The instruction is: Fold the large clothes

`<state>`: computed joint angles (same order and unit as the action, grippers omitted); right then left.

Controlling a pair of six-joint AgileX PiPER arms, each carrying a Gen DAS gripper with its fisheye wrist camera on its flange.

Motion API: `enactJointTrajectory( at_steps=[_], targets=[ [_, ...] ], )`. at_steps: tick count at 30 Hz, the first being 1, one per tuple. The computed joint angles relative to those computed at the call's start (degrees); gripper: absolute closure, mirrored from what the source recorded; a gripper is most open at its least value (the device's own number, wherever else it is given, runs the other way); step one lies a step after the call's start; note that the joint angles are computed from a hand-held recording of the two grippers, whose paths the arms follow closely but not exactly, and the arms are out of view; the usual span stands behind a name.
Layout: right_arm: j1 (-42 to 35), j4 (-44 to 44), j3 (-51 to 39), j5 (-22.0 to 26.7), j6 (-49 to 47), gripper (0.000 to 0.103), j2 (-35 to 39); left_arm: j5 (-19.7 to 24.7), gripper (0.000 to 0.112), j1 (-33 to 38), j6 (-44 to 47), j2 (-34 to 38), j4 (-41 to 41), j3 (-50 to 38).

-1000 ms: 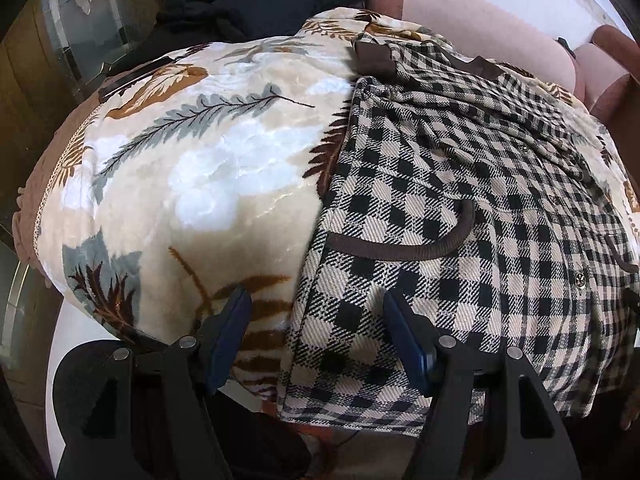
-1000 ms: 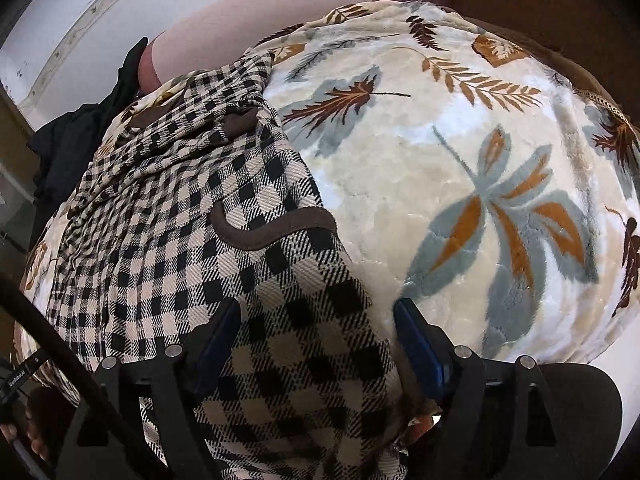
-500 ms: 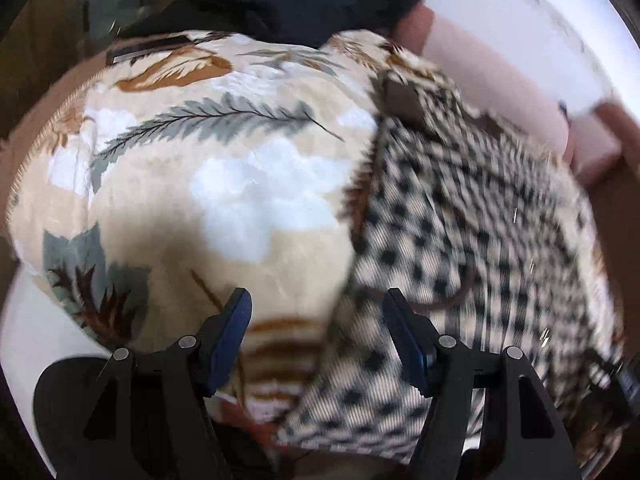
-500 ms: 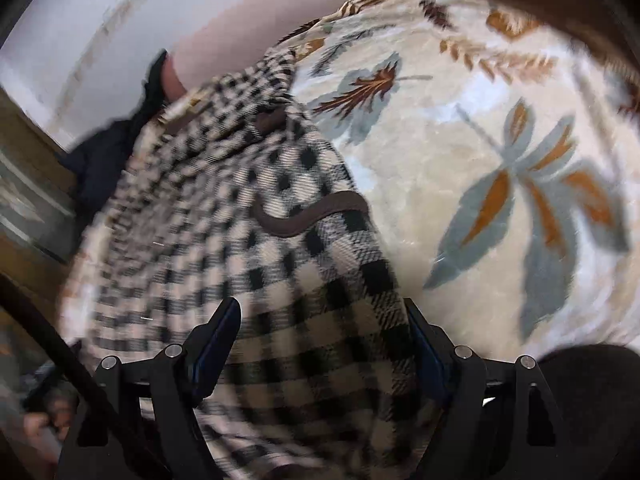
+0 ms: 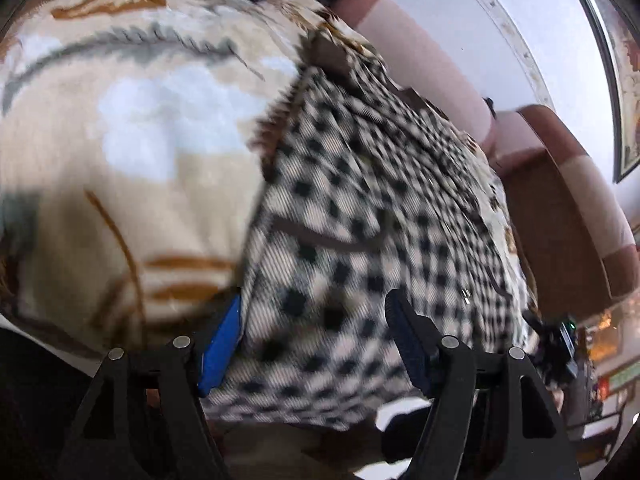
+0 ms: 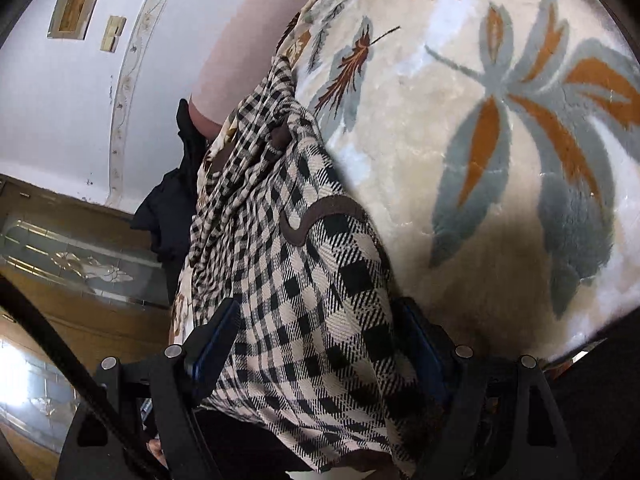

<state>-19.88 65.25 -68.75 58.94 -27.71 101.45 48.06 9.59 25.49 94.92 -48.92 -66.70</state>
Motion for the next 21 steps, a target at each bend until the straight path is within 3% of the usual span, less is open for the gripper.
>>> enactJointTrajectory(
  at_steps=[10,18,21],
  targets=[
    [-3.3,5.7,3.1,10.1,-4.3,0.019,2.9,5.7,0.053,2.1,5.4,-1.2,-6.1,7.3],
    [1.6,-1.9,4.0,5.7,-2.7,0.02,-1.8,1.4,0.053,-4.9,-0.9,-1.3,2.8,7.3],
    [4.5,-7.7,4.1,2.6,-0.3,0.026,-4.3,0.3,0.056,-6.6,-3.4,-1.5,5.8,7.0]
  ],
)
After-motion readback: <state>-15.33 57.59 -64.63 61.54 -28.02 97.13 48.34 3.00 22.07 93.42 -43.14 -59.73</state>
